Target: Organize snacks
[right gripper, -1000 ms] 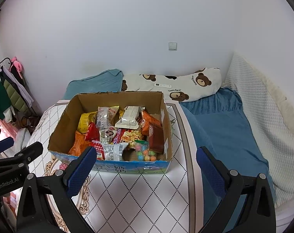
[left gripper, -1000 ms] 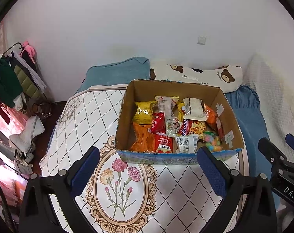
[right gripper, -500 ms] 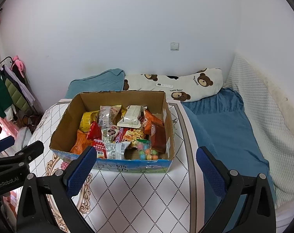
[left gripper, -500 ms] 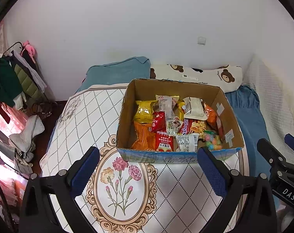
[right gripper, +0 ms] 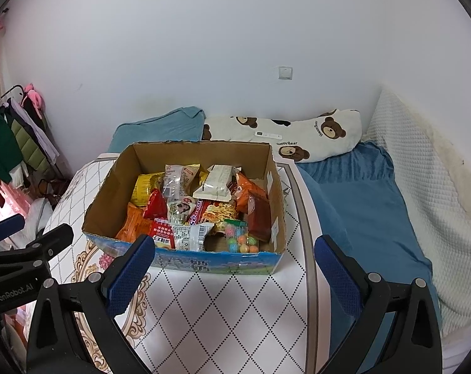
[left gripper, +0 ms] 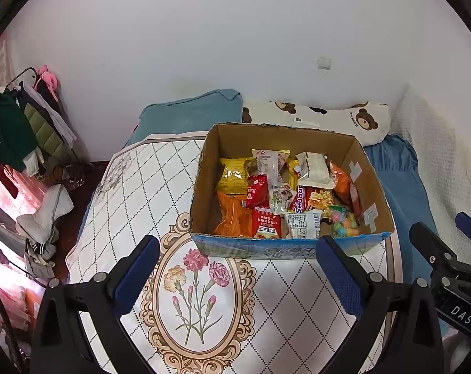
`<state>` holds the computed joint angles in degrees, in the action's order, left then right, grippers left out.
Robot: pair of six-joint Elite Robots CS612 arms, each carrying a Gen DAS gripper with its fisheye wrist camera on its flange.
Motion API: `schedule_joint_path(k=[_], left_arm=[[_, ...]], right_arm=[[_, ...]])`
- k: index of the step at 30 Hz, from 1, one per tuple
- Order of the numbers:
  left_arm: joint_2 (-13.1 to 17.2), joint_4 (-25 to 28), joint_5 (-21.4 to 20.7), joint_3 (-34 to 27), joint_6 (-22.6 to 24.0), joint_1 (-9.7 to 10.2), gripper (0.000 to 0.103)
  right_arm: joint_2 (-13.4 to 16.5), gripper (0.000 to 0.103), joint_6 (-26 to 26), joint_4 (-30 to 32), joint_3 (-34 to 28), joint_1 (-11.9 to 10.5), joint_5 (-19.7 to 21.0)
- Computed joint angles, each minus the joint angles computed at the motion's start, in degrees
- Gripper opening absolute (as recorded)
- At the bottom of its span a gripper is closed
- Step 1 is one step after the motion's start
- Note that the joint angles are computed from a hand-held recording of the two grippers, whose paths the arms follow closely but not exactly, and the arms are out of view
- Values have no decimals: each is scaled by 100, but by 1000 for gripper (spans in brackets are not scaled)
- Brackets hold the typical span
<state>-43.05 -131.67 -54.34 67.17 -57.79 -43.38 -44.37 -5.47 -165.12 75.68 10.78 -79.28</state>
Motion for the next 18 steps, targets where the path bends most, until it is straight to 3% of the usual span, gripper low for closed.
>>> schedule_joint_path(k=[18], left_arm=[[23, 46, 8, 3, -52, 14, 102]], right_arm=[[16, 103, -3, 11, -14, 1, 14]])
